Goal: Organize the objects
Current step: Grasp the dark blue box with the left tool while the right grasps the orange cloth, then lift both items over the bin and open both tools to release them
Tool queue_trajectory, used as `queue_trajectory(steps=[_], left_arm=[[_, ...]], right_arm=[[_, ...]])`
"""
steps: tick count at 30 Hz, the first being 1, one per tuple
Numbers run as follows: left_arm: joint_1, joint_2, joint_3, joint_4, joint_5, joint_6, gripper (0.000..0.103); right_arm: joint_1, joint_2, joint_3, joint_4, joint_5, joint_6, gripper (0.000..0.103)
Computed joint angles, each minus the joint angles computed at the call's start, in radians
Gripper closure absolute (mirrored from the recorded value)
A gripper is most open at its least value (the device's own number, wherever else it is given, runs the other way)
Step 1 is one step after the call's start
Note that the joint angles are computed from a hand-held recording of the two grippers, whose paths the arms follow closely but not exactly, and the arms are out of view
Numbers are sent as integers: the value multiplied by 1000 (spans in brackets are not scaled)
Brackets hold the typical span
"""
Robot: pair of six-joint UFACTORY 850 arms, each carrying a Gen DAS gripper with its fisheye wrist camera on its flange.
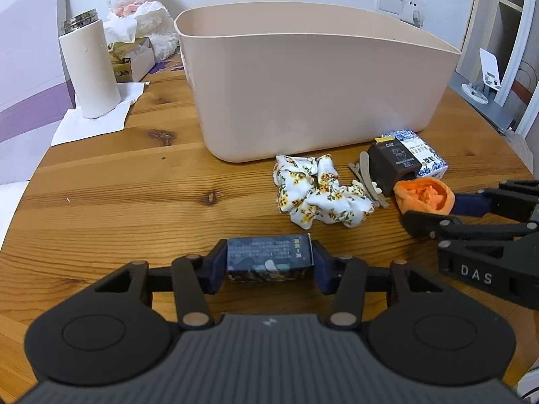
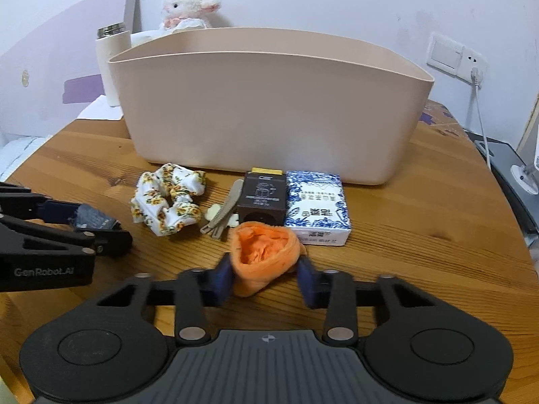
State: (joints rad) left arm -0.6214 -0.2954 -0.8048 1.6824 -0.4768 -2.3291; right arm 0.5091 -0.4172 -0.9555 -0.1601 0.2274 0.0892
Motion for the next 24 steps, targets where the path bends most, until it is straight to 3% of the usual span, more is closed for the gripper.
queue_trajectory(steps=[2, 5, 24], left_arm=[[0, 2, 3, 6, 0, -11, 51], [-5, 10, 12, 7, -4, -32, 51], [-65, 128, 44, 19, -143, -2, 51]], right_arm=[[8, 1, 6, 56, 7, -62, 90], [8, 12, 19, 51, 6, -61, 95], [-43, 213, 135, -101, 51, 46, 96]])
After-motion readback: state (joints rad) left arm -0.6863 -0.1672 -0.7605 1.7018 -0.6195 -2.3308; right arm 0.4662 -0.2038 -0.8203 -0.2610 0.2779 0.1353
